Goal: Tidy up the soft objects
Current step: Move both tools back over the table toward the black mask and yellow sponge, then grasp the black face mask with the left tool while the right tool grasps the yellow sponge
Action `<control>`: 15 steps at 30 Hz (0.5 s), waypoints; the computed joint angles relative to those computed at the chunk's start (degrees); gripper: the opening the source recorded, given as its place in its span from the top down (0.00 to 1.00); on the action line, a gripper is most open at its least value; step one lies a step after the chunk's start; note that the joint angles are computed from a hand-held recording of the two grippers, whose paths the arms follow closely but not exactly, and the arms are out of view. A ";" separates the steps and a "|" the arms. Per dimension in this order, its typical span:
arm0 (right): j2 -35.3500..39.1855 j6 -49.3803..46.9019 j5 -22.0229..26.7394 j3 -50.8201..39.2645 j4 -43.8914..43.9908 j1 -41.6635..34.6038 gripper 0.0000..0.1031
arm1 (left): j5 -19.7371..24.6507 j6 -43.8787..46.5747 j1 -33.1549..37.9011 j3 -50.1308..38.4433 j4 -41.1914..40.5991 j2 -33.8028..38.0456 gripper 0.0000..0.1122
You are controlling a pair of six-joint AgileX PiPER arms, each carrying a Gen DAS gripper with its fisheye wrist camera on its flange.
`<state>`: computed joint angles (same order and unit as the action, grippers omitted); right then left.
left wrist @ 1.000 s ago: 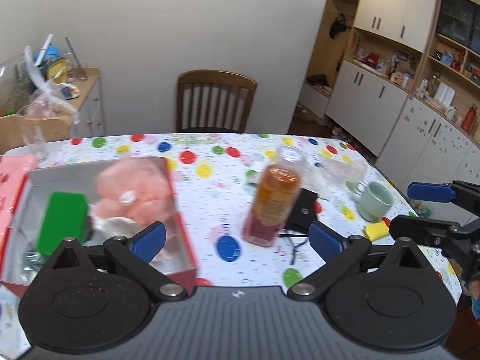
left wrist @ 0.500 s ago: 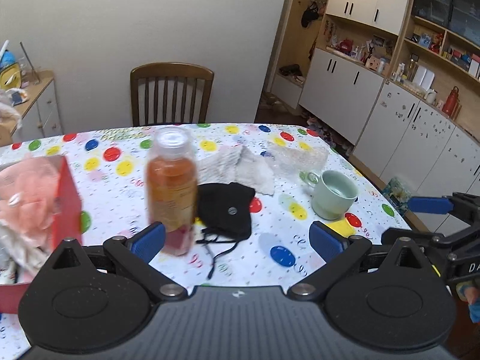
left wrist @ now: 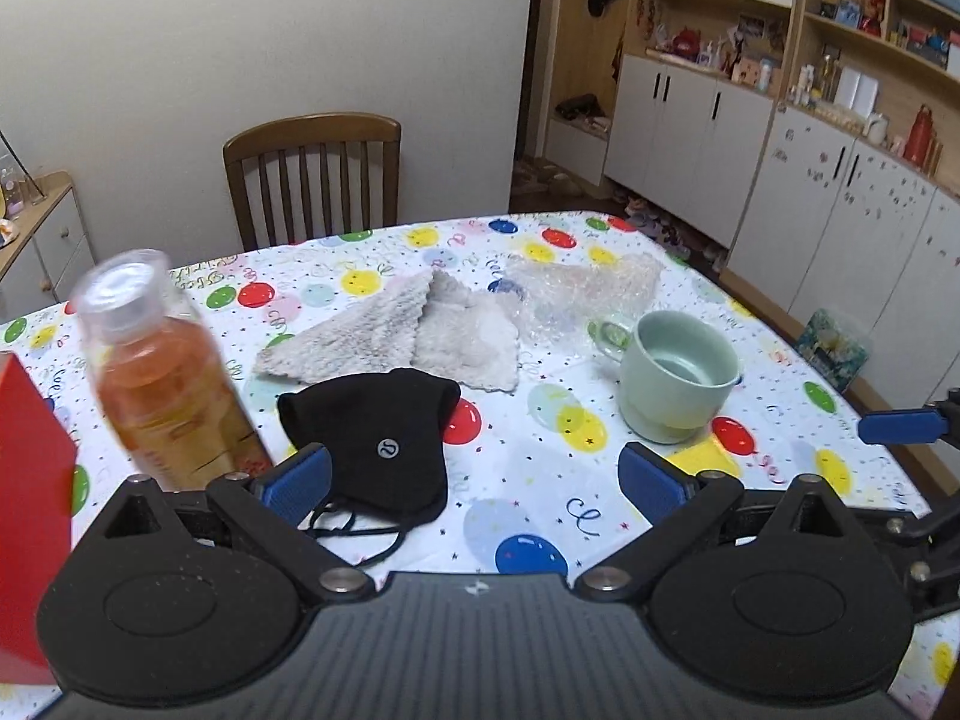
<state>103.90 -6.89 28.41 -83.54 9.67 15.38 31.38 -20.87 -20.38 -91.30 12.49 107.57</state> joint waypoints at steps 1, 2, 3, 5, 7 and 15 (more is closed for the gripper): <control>0.80 -1.22 0.06 -0.46 0.86 -0.45 0.02 | 0.29 -0.29 -0.14 -1.26 0.36 1.34 0.09; 1.58 -2.12 0.21 -0.96 1.47 -0.75 0.03 | 0.61 -1.21 -0.41 -2.68 1.40 2.83 0.09; 2.44 -2.72 0.45 -1.55 1.76 -1.00 0.03 | 1.06 -2.19 -0.63 -3.96 2.55 4.11 0.09; 4.32 -4.85 0.83 -2.81 3.35 -1.69 0.03 | 2.39 -3.03 -0.84 -7.02 3.61 6.85 0.09; 6.08 -6.52 1.14 -4.10 4.32 -2.17 0.03 | 4.15 -4.71 -1.08 -10.63 5.06 9.90 0.09; 13.55 -6.99 4.30 -11.71 5.53 -3.52 0.04 | 14.80 -14.40 -1.33 -28.10 8.73 22.70 0.10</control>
<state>117.45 -13.88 32.71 -95.25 15.19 11.86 46.18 -35.27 -21.71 -119.40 21.22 130.27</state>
